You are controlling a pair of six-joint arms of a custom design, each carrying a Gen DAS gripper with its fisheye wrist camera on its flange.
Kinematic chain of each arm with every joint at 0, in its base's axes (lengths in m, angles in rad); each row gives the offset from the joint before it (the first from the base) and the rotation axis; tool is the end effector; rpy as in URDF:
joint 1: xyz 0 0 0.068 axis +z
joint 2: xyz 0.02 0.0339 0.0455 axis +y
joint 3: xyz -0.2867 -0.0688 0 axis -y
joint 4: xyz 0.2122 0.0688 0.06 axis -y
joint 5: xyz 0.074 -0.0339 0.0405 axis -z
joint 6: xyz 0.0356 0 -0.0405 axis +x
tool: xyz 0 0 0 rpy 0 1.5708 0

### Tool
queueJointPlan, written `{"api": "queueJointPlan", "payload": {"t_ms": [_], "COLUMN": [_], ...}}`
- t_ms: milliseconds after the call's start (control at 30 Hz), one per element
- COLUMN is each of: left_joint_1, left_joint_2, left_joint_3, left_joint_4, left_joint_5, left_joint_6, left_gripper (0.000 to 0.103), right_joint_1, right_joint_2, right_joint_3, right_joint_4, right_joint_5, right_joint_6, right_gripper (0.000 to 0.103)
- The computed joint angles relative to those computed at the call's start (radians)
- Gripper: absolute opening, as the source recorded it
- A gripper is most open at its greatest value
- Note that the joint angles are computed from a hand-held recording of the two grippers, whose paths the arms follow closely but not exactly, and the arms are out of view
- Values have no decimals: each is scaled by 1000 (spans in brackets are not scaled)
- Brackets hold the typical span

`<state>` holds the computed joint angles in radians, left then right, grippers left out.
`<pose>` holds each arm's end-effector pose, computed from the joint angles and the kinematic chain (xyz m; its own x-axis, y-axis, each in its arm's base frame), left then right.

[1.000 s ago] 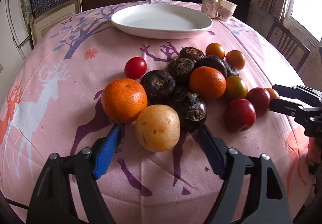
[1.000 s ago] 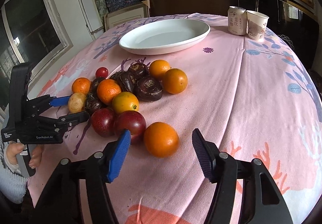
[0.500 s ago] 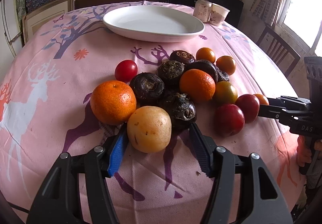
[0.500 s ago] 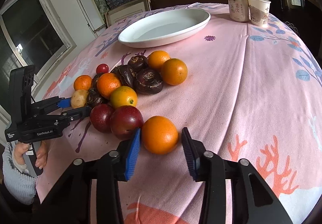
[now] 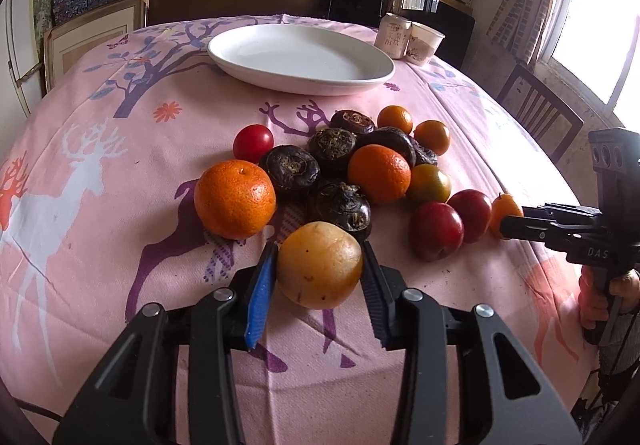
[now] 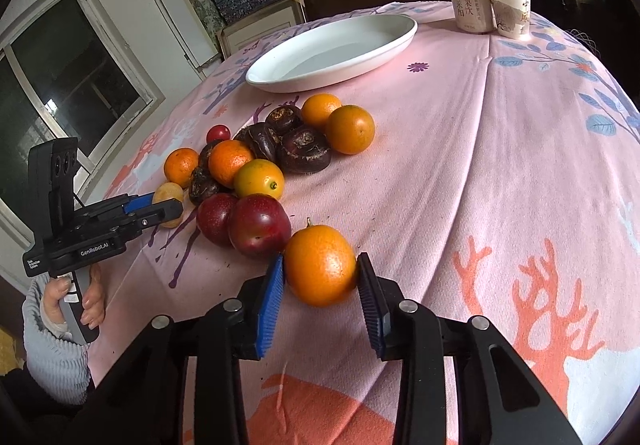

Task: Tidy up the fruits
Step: 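Carry the potato onto the white plate and open the left tool while the right releases its orange there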

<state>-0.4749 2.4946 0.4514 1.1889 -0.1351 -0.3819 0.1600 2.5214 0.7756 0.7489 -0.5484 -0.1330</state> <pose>0.2489 -0.1226 -0.0123 -0.7619 -0.0235 -0.6473 0.0975 0.9838 -0.1505 0.3249 0.0712 -0.0269 -0.7667 -0.2384 -0.5962 -0.5216 0.7726 0.3619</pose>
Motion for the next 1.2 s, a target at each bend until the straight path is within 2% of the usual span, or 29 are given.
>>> {"api": "queueJointPlan", "payload": {"t_ms": [133, 300, 433, 600, 700, 800, 833, 867, 900, 933, 967, 1133, 1200], "left_joint_1": [-9, 38, 105, 173, 190, 204, 207, 210, 214, 217, 219, 238, 247], "left_joint_2": [-83, -231, -218, -98, -38, -12, -10, -11, -12, -17, -21, -61, -93], "left_joint_3": [4, 170, 395, 656, 740, 754, 745, 735, 725, 710, 696, 594, 528], "left_joint_4": [-55, -301, -500, -690, -739, -733, -711, -694, -680, -662, -646, -556, -497], "left_joint_5": [-14, -18, 27, 79, 93, 120, 124, 126, 125, 122, 118, 105, 89], "left_joint_6": [18, 91, 105, 83, 84, 90, 91, 92, 89, 85, 83, 73, 60], "left_gripper": [40, 40, 40, 40, 40, 41, 42, 48, 59, 64, 68, 70, 78], "right_joint_1": [-1, 33, 72, 113, 127, 145, 149, 151, 152, 151, 149, 110, 100], "right_joint_2": [-47, -153, -124, 60, 174, 233, 243, 244, 241, 234, 227, 119, 62], "right_joint_3": [-23, 84, 313, 714, 918, 1004, 1014, 1007, 990, 971, 953, 746, 622], "right_joint_4": [41, -15, -124, -379, -512, -556, -559, -545, -527, -507, -488, -323, -218], "right_joint_5": [-2, 18, 74, 151, 160, 185, 190, 195, 202, 210, 214, 172, 179], "right_joint_6": [29, 118, 210, 256, 265, 251, 247, 249, 254, 258, 261, 283, 279], "right_gripper": [37, 37, 37, 37, 37, 37, 39, 42, 58, 63, 63, 63, 64]}}
